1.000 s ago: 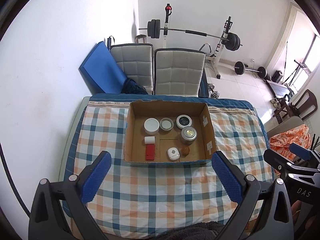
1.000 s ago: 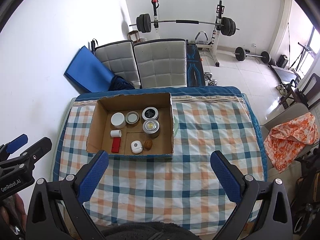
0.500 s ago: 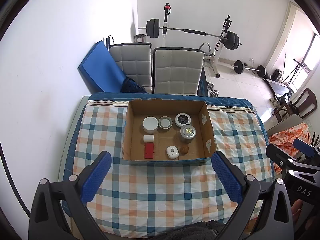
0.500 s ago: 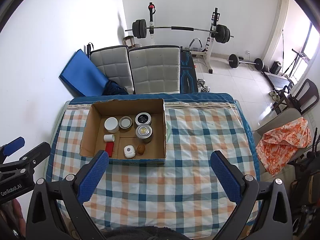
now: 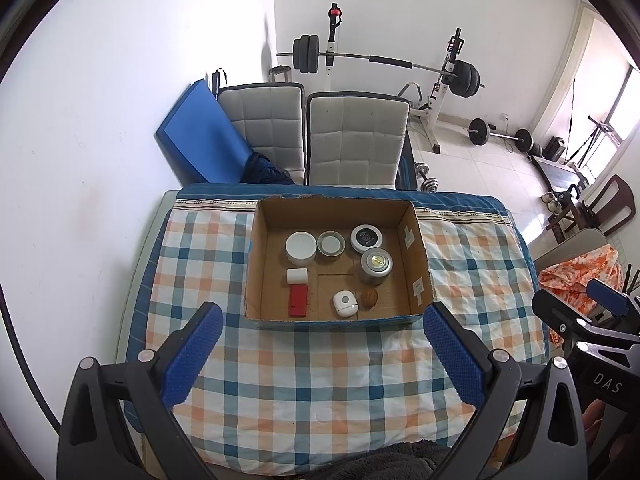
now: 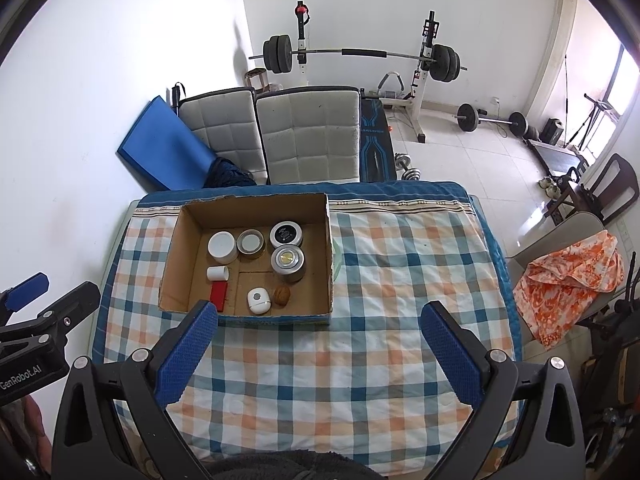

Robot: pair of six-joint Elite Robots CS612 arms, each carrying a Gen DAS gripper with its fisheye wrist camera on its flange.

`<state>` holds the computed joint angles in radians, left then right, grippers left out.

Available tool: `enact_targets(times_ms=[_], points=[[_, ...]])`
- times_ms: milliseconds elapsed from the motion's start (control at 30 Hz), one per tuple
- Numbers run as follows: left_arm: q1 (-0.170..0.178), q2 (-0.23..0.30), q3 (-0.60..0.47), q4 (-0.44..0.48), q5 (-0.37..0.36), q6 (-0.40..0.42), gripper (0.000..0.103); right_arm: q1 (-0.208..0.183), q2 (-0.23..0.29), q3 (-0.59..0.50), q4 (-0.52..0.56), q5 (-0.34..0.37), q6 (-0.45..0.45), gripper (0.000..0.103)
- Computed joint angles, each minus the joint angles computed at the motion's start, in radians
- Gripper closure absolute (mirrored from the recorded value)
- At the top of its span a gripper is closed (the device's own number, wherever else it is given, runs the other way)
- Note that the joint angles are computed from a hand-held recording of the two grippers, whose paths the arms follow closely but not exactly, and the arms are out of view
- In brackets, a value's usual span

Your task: Organize rigid objects

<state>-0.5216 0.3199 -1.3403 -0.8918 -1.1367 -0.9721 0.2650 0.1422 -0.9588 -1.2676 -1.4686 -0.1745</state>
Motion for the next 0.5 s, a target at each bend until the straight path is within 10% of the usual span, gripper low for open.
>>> enact_targets(times_ms=[500], points=[[0.000, 0.001, 0.003, 0.000, 0.002, 0.001, 0.000, -0.001, -0.010, 0.030, -0.030, -0.002, 0.003, 0.000]])
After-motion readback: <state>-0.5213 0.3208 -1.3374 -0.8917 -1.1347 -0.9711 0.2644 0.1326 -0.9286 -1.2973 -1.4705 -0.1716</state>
